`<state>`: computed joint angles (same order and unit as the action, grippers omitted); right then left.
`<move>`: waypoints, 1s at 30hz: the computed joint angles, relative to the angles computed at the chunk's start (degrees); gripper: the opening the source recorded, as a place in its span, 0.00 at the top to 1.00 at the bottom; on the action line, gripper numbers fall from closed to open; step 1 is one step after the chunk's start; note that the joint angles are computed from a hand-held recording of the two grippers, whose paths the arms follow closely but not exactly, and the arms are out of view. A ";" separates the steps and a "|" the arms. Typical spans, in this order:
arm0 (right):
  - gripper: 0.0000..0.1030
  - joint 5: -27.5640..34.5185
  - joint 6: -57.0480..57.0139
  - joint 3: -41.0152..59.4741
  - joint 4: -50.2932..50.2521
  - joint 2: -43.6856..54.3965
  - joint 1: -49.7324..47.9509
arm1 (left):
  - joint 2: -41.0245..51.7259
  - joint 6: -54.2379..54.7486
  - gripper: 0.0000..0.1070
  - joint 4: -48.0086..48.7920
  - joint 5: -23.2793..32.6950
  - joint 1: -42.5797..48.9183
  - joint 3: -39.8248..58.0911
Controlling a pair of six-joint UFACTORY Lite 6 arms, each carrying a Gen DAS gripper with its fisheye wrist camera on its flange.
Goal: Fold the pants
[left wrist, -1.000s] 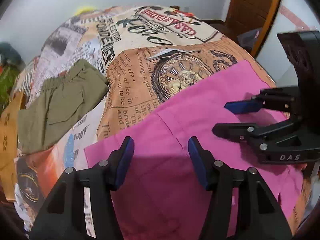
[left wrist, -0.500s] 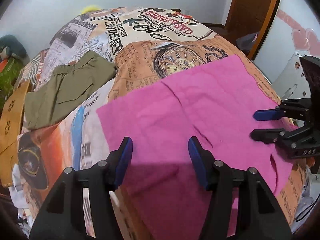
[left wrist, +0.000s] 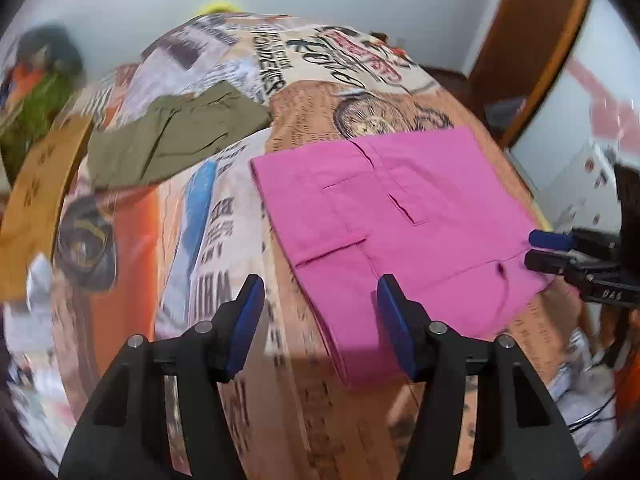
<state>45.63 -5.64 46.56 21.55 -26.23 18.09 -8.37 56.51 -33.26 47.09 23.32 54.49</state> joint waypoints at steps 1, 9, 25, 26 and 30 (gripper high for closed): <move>0.57 -0.51 1.11 0.76 -0.53 -0.21 0.94 | -0.25 -0.20 0.39 -1.21 3.01 2.12 0.31; 0.57 -9.74 11.22 2.47 -7.67 3.51 12.81 | -4.19 -3.01 0.38 -2.00 12.68 7.77 -5.10; 0.56 -13.08 10.60 -5.20 -5.54 -0.63 14.43 | -6.21 -4.33 0.30 -8.40 14.38 2.89 -10.23; 0.56 -13.06 9.93 -5.43 -4.87 -0.91 14.20 | -5.33 -4.59 0.30 -8.66 13.85 2.35 -9.68; 0.56 -13.15 8.50 -6.05 -3.79 -1.46 13.99 | -0.09 -6.74 0.30 -8.69 10.40 -0.56 -5.38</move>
<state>32.48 2.85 40.51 17.77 -27.69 32.08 -8.46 49.77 -41.95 57.49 22.77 49.10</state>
